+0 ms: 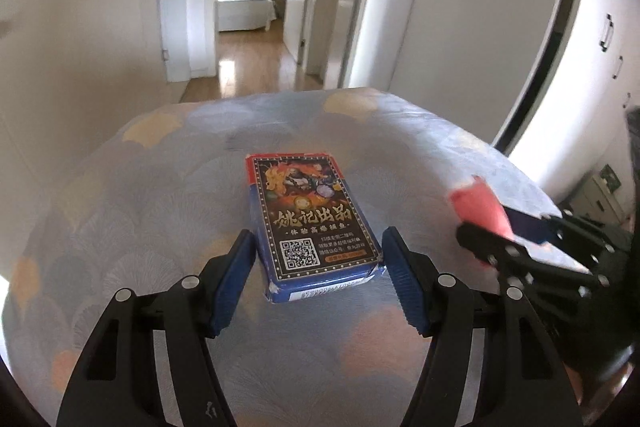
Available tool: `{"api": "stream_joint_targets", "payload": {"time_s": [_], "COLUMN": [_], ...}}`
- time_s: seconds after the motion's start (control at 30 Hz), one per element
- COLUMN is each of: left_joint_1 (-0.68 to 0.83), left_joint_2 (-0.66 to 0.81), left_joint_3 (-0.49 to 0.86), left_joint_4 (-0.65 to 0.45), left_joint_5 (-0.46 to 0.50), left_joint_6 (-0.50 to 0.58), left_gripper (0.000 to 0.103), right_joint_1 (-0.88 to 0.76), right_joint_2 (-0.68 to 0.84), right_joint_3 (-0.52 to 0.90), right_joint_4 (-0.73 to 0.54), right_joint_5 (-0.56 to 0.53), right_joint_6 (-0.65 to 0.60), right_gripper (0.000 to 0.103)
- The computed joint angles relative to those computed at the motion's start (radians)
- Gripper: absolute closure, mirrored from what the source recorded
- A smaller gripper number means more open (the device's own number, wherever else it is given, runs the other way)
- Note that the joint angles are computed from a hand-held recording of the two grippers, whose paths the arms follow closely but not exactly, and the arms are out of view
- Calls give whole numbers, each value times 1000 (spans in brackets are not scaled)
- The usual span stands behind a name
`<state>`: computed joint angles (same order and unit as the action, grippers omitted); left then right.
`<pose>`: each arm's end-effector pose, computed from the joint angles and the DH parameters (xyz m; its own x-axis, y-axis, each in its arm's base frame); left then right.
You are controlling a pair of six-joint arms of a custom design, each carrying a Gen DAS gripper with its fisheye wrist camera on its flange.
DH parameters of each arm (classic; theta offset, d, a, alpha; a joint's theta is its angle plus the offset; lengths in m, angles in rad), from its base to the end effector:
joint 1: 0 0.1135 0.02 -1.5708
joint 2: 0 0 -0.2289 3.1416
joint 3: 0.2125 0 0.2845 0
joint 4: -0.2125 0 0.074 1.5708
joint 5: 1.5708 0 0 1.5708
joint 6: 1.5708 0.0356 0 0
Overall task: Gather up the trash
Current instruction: 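Carry the red packet toward the basket with the right tool while the left grasps the tiger card box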
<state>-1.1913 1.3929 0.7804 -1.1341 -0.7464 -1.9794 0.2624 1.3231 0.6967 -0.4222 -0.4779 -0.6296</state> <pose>0.1054 -0.1991 0.1294 -0.5212 -0.5117 -0.6830 -0.6231 0.7750 -0.1051 0.2633 0.0877 0.1295 -0.4105 -0.6516 -0.6379 -0.8581 0.5127 0.0285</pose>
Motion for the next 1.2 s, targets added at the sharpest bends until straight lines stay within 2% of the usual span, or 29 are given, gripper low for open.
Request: {"api": "stream_joint_targets", "payload": {"time_s": [0.2,0.33,0.37,0.4,0.43,0.5,0.63,0.7,0.77,0.8,0.83,0.87,0.9,0.93,1.0,1.1,1.2], "left_joint_1": [-35,-74,-80,-83,-84,-84,-65,-62,-61,-70,-82,-106,-119,-124,-142,-163,-144], "left_joint_2": [90,183,208,231,245,281,336,386,338,315,294,258,231,212,154,151,207], "left_joint_3": [166,339,377,419,447,506,564,614,547,518,496,454,418,396,320,257,247], "left_joint_4": [-23,-62,-72,-57,-35,15,184,177,243,242,224,184,156,137,136,199,258], "left_joint_5": [-77,-134,-146,-153,-151,-157,-126,-110,-76,-75,-82,-100,-105,-97,-54,0,108], "left_joint_6": [75,147,159,208,252,329,511,535,546,520,478,398,340,303,238,258,295], "left_gripper": [41,42,52,79,84,84,85,85,85,80,63,50,30,26,26,23,22], "right_joint_1": [-243,-460,-517,-563,-614,-710,-847,-892,-933,-951,-966,-990,-1001,-1008,-1021,-1033,-1039], "right_joint_2": [-187,-198,-186,-176,-158,-115,-16,55,98,119,142,181,222,248,304,341,343], "right_joint_3": [-34,39,70,94,126,193,305,363,396,410,427,462,494,510,556,572,566], "right_joint_4": [-160,-290,-324,-350,-377,-434,-501,-533,-550,-558,-568,-597,-623,-637,-653,-666,-686], "right_joint_5": [-91,-198,-224,-245,-270,-320,-372,-377,-383,-385,-387,-393,-395,-395,-390,-390,-384], "right_joint_6": [-115,-194,-213,-230,-250,-286,-350,-387,-415,-429,-438,-459,-470,-478,-475,-486,-496], "right_gripper": [66,66,66,66,66,66,66,66,66,66,66,66,66,66,66,66,66]}}
